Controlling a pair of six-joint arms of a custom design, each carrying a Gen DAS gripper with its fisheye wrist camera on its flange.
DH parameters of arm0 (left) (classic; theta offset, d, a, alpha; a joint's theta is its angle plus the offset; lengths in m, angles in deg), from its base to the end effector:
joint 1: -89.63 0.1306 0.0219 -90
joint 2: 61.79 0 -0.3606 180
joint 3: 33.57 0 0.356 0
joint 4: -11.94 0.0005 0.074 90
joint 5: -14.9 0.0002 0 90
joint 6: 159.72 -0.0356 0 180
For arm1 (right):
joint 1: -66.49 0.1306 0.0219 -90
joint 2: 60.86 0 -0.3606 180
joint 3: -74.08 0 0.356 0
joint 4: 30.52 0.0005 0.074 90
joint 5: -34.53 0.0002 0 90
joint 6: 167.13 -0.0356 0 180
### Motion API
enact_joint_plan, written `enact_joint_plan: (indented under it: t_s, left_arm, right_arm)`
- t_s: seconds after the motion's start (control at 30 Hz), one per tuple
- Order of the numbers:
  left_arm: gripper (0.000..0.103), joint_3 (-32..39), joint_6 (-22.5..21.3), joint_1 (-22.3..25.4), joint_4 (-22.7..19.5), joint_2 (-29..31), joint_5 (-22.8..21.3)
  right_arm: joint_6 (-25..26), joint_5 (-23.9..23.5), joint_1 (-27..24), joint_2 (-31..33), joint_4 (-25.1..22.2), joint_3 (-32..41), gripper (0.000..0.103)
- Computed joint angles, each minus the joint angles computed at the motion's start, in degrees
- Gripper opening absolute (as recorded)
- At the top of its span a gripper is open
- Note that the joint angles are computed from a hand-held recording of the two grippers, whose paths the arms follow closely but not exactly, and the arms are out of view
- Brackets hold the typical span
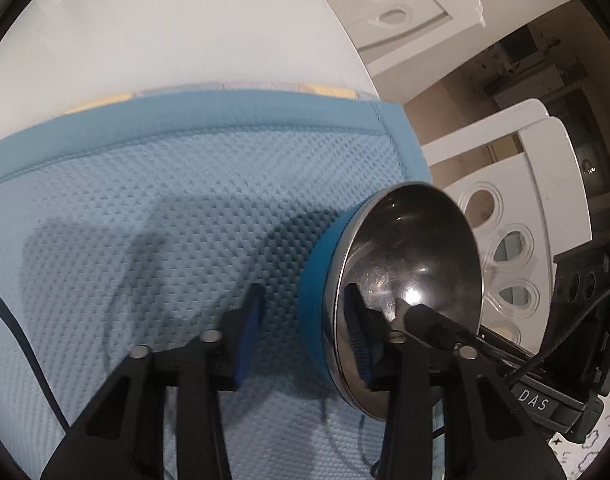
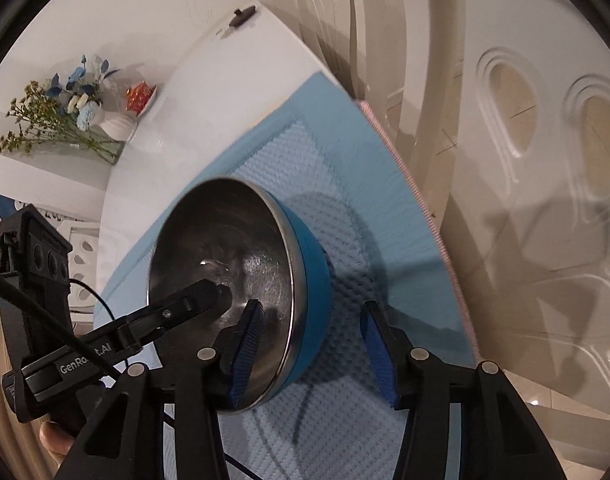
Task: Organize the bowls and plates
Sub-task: 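Grasp the blue steel bowl rim with the right gripper and lift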
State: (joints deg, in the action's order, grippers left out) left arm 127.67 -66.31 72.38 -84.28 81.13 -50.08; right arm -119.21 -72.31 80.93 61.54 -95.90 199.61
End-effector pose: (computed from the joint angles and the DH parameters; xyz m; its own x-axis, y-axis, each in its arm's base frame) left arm 0.6349 -0.2134 0.3560 -0.9532 0.2395 -0.1846 0.2972 0.8549 -0.4253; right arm 0.5987 0.1643 0.3588 -0.8836 0.4348 -0.1738 0.3003 0.8109 0.5023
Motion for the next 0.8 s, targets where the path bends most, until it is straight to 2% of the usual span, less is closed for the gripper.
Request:
enact_joint_plan:
  t_s: [0.07,0.13,0.17,0.2,0.3,0.5,0.7,0.8]
  left_arm:
    - [0.019,-0.5,-0.2,-0.1,0.1,0.0,0.2]
    - [0.014,-2.9,-0.2,0.0,1.9,-1.1,1.8]
    - [0.013,-3.3,-0.4,-0.2,2.3,-1.4,1.6]
    - [0.013,-4.9,-0.9,-0.5,3.5,-2.6,0.6]
    - [0.014,-6.2,-2.2,-0.9,4.2,-4.1,-1.0]
    - [0.014,-11.3,-2.2,-0.2,5.6,-10.3,-0.3]
    - [0.014,-20.8,-0.5,0.4,10.0,-20.8,-1.3]
    - [0.014,-25.2,-0.3,1.0,11.2,-26.3,-1.8]
  right_arm:
    - [0.2,0.1,0.0,0.2,0.4,-0.1,0.048]
    - [1.2,0.9,0.3,0.5,-0.1,0.4,0.036]
    - [1.6,0.8,0.3,0.8,-0.7,0.8,0.027]
    - [1.7,0.0,0.3,1.2,-1.2,1.1,0.022]
    - [1.6,1.6,0.7,1.4,-2.8,2.3,0.020]
    - [2.0,3.0,1.8,-2.3,-4.2,1.9,0.020]
    - [2.0,3.3,3.7,-5.1,-7.2,4.6,0.020]
    - [2.6,4.4,5.4,-5.5,-10.4,8.3,0.020]
